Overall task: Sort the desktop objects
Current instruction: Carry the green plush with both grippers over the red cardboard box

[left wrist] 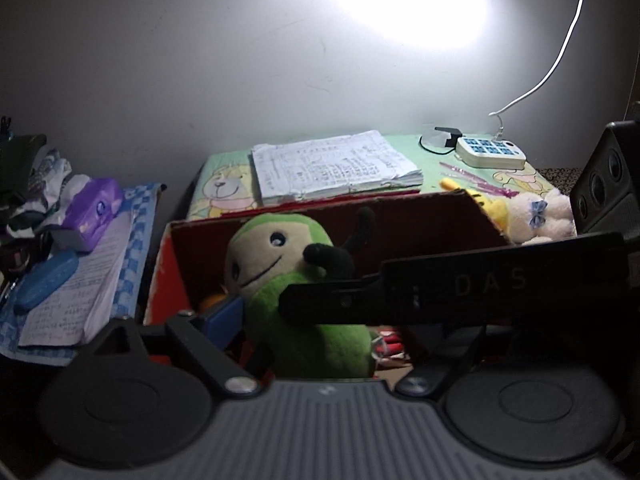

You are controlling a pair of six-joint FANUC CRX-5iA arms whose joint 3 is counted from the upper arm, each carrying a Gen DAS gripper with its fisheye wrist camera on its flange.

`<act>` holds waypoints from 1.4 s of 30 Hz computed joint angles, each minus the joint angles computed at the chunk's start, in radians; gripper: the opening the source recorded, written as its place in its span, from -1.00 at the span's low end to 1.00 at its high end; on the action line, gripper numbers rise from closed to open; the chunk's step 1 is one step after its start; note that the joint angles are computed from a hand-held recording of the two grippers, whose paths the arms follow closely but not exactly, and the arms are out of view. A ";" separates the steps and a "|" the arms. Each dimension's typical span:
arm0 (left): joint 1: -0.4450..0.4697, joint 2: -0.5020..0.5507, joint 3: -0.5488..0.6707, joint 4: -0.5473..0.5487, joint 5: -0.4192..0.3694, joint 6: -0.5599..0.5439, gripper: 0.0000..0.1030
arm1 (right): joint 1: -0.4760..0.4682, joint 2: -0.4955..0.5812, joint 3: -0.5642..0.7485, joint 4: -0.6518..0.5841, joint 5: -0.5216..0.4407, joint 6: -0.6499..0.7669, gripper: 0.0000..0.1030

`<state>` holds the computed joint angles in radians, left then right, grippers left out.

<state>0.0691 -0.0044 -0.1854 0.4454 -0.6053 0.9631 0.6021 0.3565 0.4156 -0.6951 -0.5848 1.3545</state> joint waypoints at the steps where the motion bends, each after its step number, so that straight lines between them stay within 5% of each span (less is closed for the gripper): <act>1: 0.008 -0.001 -0.006 -0.003 0.000 -0.013 0.60 | 0.009 0.011 0.006 0.019 0.004 -0.024 0.02; 12: 0.098 0.005 -0.053 0.119 -0.046 -0.147 0.59 | 0.099 0.101 0.091 0.313 -0.065 -0.337 0.02; 19: 0.139 -0.042 -0.102 0.197 -0.056 -0.222 0.59 | 0.090 0.057 0.026 0.264 -0.007 -0.314 0.08; 22: 0.146 -0.060 -0.131 0.296 -0.071 -0.310 0.59 | 0.121 0.004 -0.083 0.418 0.115 -0.462 -0.01; 27: 0.120 -0.032 -0.107 0.305 -0.108 -0.341 0.59 | 0.123 0.047 -0.030 0.556 0.017 -0.668 -0.33; 30: 0.106 -0.012 -0.068 0.213 -0.116 -0.279 0.55 | 0.107 0.097 0.064 0.485 -0.100 -0.640 -0.35; 36: 0.134 0.025 -0.004 0.111 -0.147 -0.164 0.57 | 0.049 0.157 0.189 0.201 -0.169 -0.422 -0.35; 42: 0.118 0.053 0.062 0.003 -0.157 -0.050 0.53 | 0.035 0.180 0.226 0.151 -0.196 -0.380 -0.20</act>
